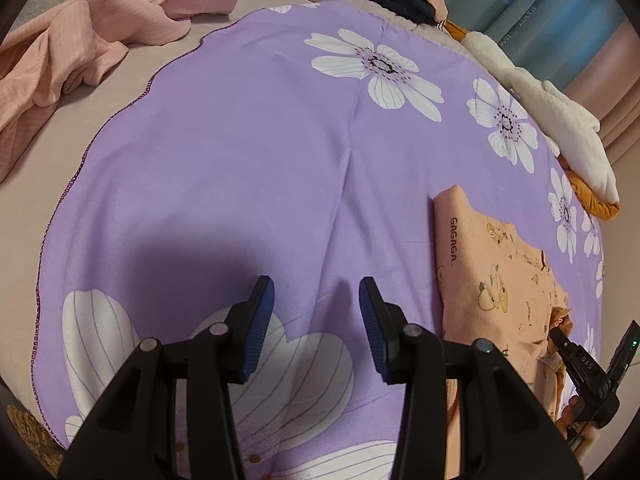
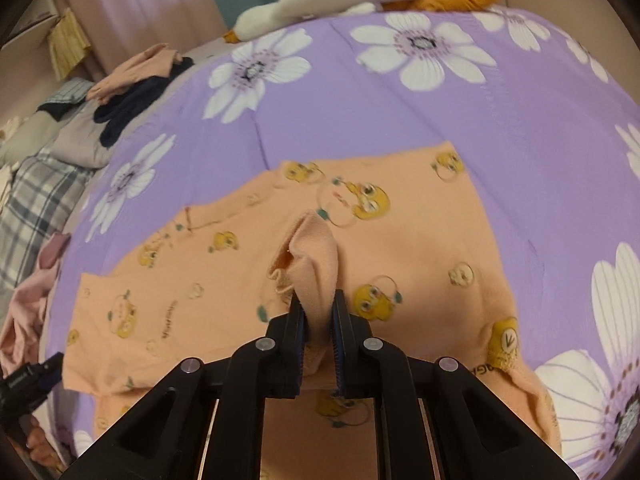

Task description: Fold small clothes

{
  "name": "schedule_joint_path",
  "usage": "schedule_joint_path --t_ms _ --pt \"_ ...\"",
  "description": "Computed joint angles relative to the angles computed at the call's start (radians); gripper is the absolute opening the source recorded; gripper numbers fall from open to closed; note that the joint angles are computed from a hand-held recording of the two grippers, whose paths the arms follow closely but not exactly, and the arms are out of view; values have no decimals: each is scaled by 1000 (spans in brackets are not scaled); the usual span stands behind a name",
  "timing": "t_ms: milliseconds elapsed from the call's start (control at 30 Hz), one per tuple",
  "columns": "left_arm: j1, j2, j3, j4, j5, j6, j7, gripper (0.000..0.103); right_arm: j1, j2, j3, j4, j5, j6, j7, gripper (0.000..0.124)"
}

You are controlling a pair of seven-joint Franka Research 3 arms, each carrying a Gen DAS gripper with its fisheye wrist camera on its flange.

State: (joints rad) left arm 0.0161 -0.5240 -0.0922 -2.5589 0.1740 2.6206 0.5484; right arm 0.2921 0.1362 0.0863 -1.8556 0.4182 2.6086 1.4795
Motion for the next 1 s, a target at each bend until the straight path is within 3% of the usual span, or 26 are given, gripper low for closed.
schedule_joint_path --t_ms 133,500,533,667,800,1000 --pt "-1 1 1 0 0 -3 0 42 -15 -9 -2 -7 48 -19 -13 12" --pt "-5 12 3 6 -1 -4 11 43 -37 -54 -35 -47 -30 -7 104 17" --pt "-5 12 3 7 -2 -4 12 43 -43 -59 -37 -49 -22 -10 108 19" --pt "-8 15 3 8 -6 -1 17 43 -69 -77 -35 -56 95 -18 46 51" --pt "-11 22 1 12 -7 1 22 43 -73 -77 -31 -41 167 -37 -23 53" --pt "-18 29 1 14 -12 8 33 43 -64 -13 -19 35 160 -108 -51 53"
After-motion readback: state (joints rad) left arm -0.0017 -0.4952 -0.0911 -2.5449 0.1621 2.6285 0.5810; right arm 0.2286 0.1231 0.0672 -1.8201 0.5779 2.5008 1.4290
